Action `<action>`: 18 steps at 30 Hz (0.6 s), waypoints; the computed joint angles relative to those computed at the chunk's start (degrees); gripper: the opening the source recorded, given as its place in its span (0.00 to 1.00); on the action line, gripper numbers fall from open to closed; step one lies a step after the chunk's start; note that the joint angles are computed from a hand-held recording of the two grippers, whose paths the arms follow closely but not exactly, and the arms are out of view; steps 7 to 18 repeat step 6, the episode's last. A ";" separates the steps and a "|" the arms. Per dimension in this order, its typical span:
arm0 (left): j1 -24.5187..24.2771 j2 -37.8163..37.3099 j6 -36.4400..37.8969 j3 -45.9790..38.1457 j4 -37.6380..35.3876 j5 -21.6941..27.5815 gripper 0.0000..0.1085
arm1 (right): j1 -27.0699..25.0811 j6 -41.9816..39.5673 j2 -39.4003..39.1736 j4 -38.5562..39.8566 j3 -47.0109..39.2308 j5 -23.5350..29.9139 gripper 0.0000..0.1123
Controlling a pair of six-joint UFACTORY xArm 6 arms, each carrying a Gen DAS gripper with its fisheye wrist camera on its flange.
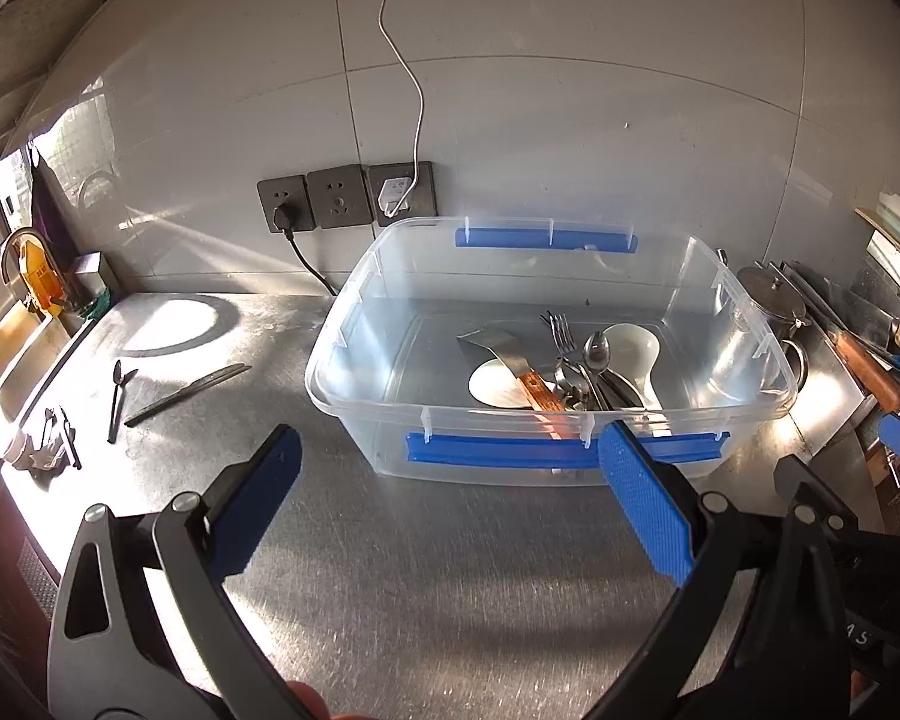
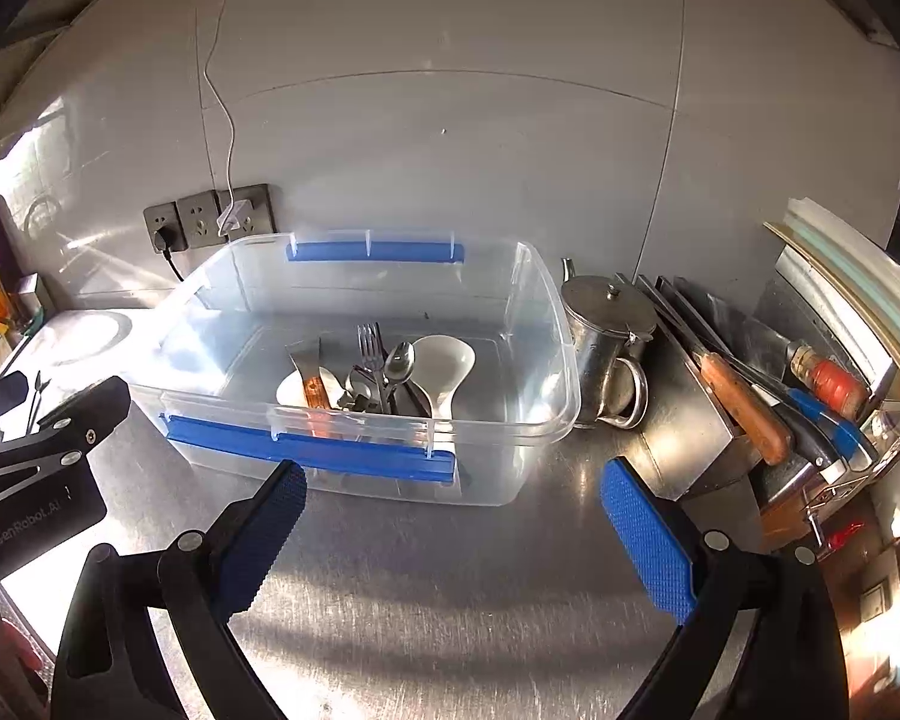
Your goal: Organize utensils
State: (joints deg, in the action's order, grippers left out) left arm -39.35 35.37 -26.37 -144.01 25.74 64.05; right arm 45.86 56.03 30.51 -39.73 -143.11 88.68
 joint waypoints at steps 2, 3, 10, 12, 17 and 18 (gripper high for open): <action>0.09 -0.18 0.11 0.35 -0.40 -0.30 0.88 | 0.11 -0.71 1.19 -0.24 -2.03 1.15 0.87; 0.12 -0.17 0.22 0.40 -0.51 -0.30 0.88 | 0.18 -0.93 1.60 -0.36 -2.73 1.58 0.87; 0.08 -0.11 0.65 0.52 -0.83 -0.11 0.88 | 0.22 -1.18 2.51 -0.11 -4.23 2.32 0.87; 0.08 -0.11 0.65 0.52 -0.83 -0.11 0.88 | 0.22 -1.18 2.51 -0.11 -4.23 2.32 0.87; 0.08 -0.11 0.65 0.52 -0.83 -0.11 0.88 | 0.22 -1.18 2.51 -0.11 -4.23 2.32 0.87; 0.08 -0.11 0.65 0.52 -0.83 -0.11 0.88 | 0.22 -1.18 2.51 -0.11 -4.23 2.32 0.87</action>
